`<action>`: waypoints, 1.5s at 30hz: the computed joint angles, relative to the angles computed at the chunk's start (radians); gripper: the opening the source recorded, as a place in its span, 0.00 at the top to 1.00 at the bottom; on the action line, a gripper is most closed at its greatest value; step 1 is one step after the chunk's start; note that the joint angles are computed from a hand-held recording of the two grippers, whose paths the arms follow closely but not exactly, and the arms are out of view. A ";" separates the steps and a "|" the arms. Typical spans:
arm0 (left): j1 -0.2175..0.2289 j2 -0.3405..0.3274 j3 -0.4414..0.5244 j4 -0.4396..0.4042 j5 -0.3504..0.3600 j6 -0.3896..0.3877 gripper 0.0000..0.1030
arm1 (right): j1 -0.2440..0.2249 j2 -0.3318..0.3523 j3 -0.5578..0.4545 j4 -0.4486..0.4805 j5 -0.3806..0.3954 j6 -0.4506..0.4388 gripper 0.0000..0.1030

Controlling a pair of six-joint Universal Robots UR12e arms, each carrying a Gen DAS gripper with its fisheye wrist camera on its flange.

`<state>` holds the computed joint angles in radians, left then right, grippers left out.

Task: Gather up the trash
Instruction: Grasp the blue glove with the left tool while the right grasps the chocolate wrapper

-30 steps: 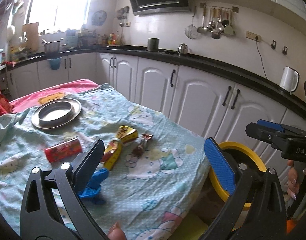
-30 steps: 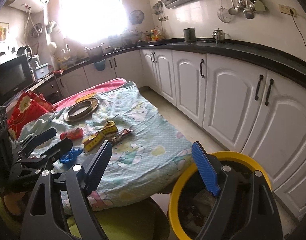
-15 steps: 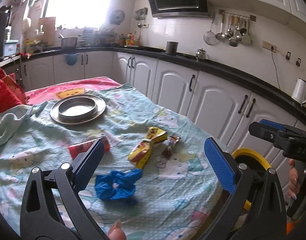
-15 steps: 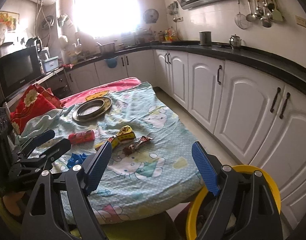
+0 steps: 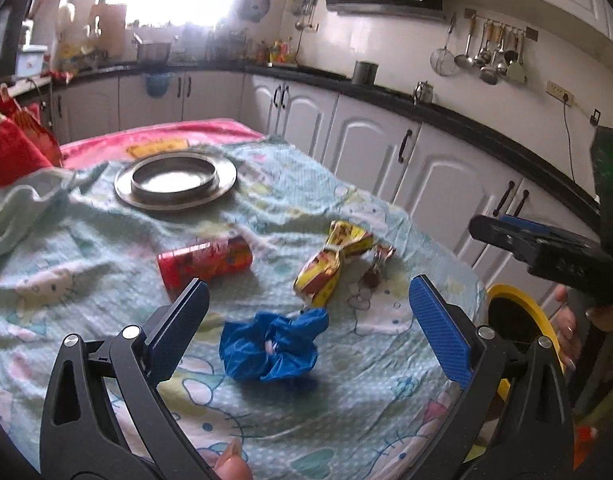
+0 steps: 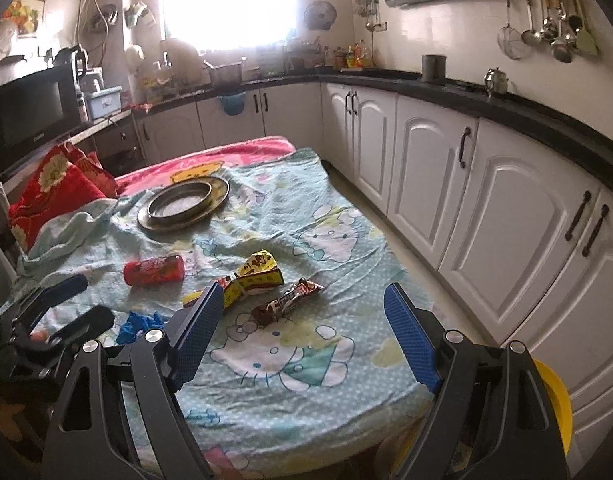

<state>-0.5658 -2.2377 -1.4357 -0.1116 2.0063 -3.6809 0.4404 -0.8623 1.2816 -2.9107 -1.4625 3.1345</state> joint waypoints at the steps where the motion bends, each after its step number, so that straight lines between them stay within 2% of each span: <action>1: 0.002 0.000 0.000 -0.010 -0.004 -0.004 0.11 | 0.000 0.007 -0.011 0.015 0.002 0.001 0.23; 8: 0.015 -0.009 0.000 -0.059 -0.056 -0.020 0.11 | 0.008 0.066 -0.105 0.131 0.010 -0.018 0.25; 20: 0.030 -0.027 0.015 -0.120 -0.126 -0.027 0.12 | 0.016 0.157 -0.236 0.306 0.002 -0.010 0.41; 24: 0.033 -0.029 0.017 -0.136 -0.140 -0.035 0.19 | 0.017 0.176 -0.264 0.338 0.009 0.009 0.46; 26: 0.036 -0.029 0.014 -0.132 -0.145 -0.040 0.21 | 0.016 0.185 -0.277 0.357 0.011 0.021 0.50; 29: 0.040 -0.027 0.010 -0.137 -0.155 -0.052 0.30 | 0.013 0.188 -0.279 0.368 0.028 0.038 0.57; 33: 0.043 -0.025 0.006 -0.150 -0.163 -0.071 0.41 | 0.011 0.183 -0.269 0.366 0.044 0.026 0.82; 37: 0.048 -0.021 -0.001 -0.149 -0.186 -0.078 0.59 | 0.006 0.172 -0.250 0.359 0.057 0.028 0.84; 45: 0.050 -0.015 -0.015 -0.125 -0.227 -0.074 0.73 | -0.006 0.139 -0.192 0.338 0.071 0.038 0.86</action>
